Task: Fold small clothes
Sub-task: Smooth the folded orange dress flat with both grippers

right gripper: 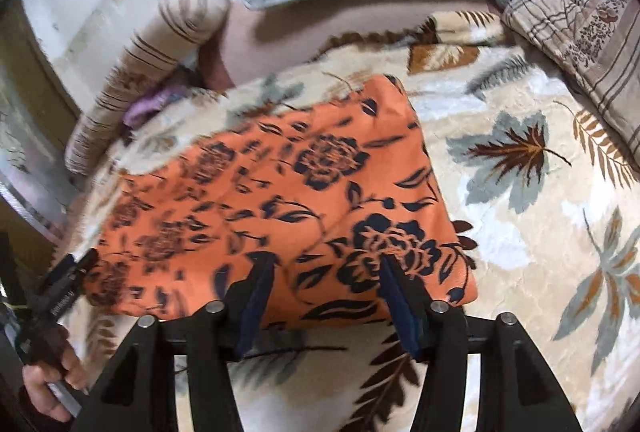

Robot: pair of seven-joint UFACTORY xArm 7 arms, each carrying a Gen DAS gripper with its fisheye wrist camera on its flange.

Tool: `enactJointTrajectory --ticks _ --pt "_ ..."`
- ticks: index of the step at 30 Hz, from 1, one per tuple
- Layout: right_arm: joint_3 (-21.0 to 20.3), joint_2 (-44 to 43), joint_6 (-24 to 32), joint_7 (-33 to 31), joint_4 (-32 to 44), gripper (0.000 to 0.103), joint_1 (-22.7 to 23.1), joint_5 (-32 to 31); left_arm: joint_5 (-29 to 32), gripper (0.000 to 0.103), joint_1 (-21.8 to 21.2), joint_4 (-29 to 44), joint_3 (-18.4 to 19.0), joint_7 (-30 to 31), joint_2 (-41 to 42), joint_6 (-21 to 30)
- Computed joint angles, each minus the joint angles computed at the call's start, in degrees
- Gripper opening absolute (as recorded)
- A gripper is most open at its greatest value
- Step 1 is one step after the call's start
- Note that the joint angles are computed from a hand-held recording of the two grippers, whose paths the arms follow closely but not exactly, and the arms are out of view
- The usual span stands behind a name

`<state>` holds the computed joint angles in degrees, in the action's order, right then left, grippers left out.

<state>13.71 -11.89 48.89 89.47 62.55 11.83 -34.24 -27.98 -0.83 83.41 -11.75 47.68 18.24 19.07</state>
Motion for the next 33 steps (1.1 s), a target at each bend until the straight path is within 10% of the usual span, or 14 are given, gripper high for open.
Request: enactJointTrajectory --ticks 14,33 --pt "4.79 -5.03 -5.69 11.33 -2.7 0.062 -0.82 -6.3 -11.43 0.077 -1.93 -9.26 2.62 6.69 -11.19 4.36" --pt "3.23 -0.52 -2.03 10.25 0.02 0.068 1.26 -7.07 -4.3 0.084 -4.1 -9.88 4.8 2.99 -9.75 3.09"
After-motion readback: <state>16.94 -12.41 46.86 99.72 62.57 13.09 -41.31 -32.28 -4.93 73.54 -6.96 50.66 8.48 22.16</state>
